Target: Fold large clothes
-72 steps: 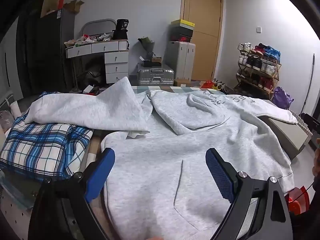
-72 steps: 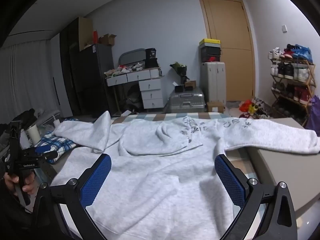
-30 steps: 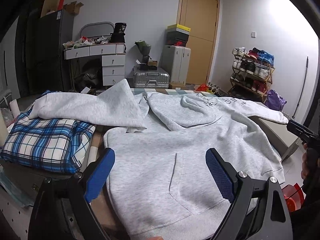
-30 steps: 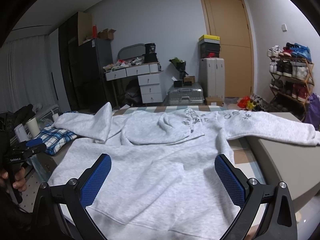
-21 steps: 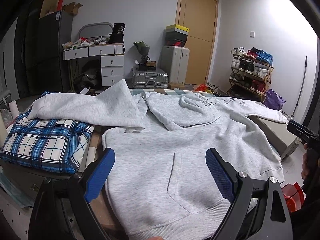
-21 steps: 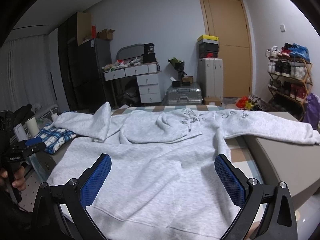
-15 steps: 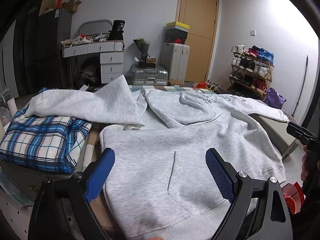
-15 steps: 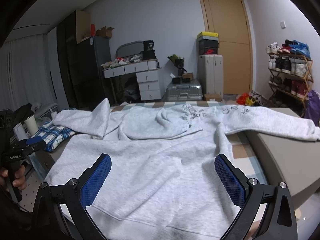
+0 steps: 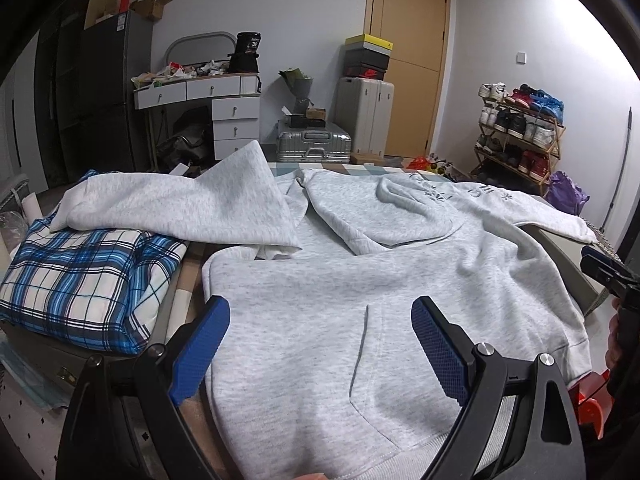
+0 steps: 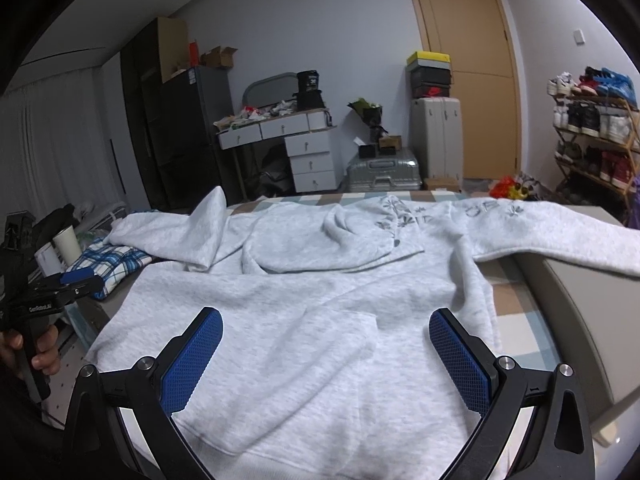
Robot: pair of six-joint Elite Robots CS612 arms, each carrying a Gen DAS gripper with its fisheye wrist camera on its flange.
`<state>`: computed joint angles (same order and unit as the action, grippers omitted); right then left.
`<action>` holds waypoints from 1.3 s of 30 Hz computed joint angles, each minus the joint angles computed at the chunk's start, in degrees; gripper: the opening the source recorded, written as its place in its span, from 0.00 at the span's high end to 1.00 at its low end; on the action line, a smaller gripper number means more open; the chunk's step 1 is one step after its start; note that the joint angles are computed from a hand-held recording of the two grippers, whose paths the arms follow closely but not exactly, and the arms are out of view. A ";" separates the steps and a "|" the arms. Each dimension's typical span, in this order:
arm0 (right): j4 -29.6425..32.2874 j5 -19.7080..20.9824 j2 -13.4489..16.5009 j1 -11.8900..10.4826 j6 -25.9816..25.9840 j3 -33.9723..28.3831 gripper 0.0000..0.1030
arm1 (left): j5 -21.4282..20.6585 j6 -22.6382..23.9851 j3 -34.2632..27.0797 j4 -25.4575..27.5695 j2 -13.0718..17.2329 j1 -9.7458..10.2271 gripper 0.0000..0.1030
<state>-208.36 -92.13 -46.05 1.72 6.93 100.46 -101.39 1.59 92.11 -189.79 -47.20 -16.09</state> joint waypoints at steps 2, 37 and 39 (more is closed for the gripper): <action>-0.53 0.40 0.07 -0.12 -0.32 -0.06 0.00 | 0.47 0.10 -0.12 0.12 0.12 -0.07 0.13; 1.12 -0.47 0.30 -1.11 1.41 -0.94 0.00 | 0.83 0.82 -2.31 1.73 1.50 -0.79 0.13; 0.98 -0.84 0.36 -1.20 1.65 -1.00 0.00 | 0.70 0.92 -2.55 2.08 1.57 -0.80 0.13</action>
